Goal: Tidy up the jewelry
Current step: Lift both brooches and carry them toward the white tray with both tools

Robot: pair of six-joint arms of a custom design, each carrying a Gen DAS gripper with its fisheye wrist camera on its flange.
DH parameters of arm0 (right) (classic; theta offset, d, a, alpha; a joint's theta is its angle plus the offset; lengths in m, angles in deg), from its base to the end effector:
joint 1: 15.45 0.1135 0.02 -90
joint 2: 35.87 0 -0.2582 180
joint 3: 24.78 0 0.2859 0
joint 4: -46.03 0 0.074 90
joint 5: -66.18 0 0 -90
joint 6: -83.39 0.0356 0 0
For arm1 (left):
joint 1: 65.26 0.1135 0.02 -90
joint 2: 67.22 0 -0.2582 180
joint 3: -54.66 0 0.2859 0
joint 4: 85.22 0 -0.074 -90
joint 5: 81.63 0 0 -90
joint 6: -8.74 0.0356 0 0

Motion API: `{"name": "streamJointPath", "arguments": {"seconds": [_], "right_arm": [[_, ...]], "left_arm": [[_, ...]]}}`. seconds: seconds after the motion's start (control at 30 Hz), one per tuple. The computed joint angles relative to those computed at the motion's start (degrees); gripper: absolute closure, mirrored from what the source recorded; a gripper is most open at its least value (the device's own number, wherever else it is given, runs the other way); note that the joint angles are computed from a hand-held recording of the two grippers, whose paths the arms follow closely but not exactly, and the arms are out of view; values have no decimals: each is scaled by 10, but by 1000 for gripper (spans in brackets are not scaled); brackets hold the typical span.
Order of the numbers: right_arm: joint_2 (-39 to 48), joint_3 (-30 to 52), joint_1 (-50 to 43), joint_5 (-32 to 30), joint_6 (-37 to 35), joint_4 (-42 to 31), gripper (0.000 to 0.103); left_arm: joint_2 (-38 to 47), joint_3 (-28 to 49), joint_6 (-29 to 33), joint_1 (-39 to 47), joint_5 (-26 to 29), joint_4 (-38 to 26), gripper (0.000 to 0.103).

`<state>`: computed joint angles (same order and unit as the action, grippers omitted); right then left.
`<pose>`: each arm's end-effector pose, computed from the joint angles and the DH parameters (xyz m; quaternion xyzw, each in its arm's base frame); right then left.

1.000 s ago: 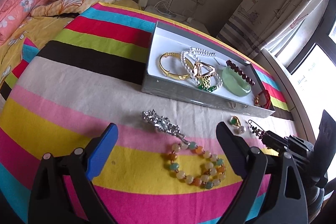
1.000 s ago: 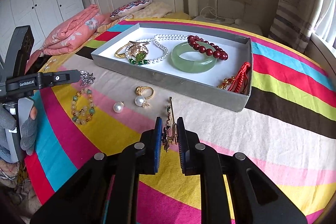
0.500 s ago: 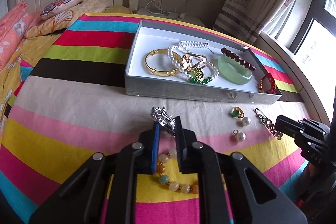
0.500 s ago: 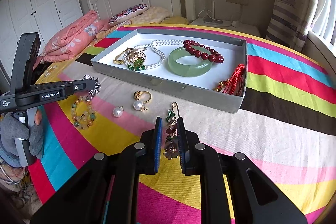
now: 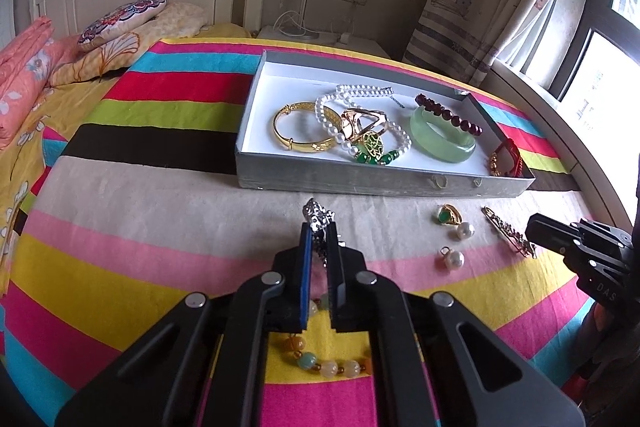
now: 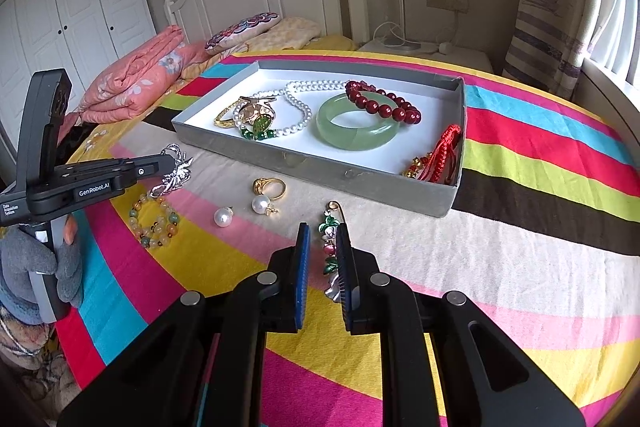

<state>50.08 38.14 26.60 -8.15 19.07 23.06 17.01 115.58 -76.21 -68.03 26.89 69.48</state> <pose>0.2590 0.2206 0.1813 -0.0802 0.9164 0.1018 0.3786 0.3269 -0.0271 0.1764 0.1197 0.9173 -0.1436 0.3517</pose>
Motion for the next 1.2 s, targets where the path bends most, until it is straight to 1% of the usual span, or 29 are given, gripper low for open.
{"name": "streamJointPath", "arguments": {"seconds": [0.23,0.43,0.63,0.73,0.8,0.87,0.9,0.97,1.0,1.03,1.1,1.13,1.17,1.2], "right_arm": [[-25,-25,3,8,0,28,96],[-43,-43,5,1,2,53,96],[-55,-56,8,-1,5,74,97],[-56,-57,2,-6,10,75,97],[-49,-48,-7,-15,16,61,96],[-33,-31,-11,-9,13,39,94],[-21,-17,-16,-15,14,21,91],[1,4,-27,-40,9,-3,75],[13,17,-29,-44,4,-19,50],[22,25,-29,-49,2,-27,35],[25,28,-23,-48,-7,-29,35],[29,32,-18,-41,-12,-34,38],[37,40,-14,-35,-15,-45,42],[47,49,-12,-32,-15,-57,52]], "left_arm": [[-32,-30,-4,21,25,15,98],[-52,-38,2,41,44,8,98],[-74,-34,5,36,47,-3,98],[-85,-30,7,29,46,-8,98],[-91,-27,6,25,47,-12,98],[-93,-23,6,23,50,-16,98],[-95,-24,6,21,51,-17,98],[-97,-26,7,20,53,-18,98],[-98,-27,7,19,54,-17,98],[-99,-28,9,20,55,-17,97],[-101,-31,9,21,56,-17,98],[-102,-32,10,23,58,-17,98],[-103,-32,9,24,59,-17,98],[-105,-33,9,26,61,-17,98]]}}
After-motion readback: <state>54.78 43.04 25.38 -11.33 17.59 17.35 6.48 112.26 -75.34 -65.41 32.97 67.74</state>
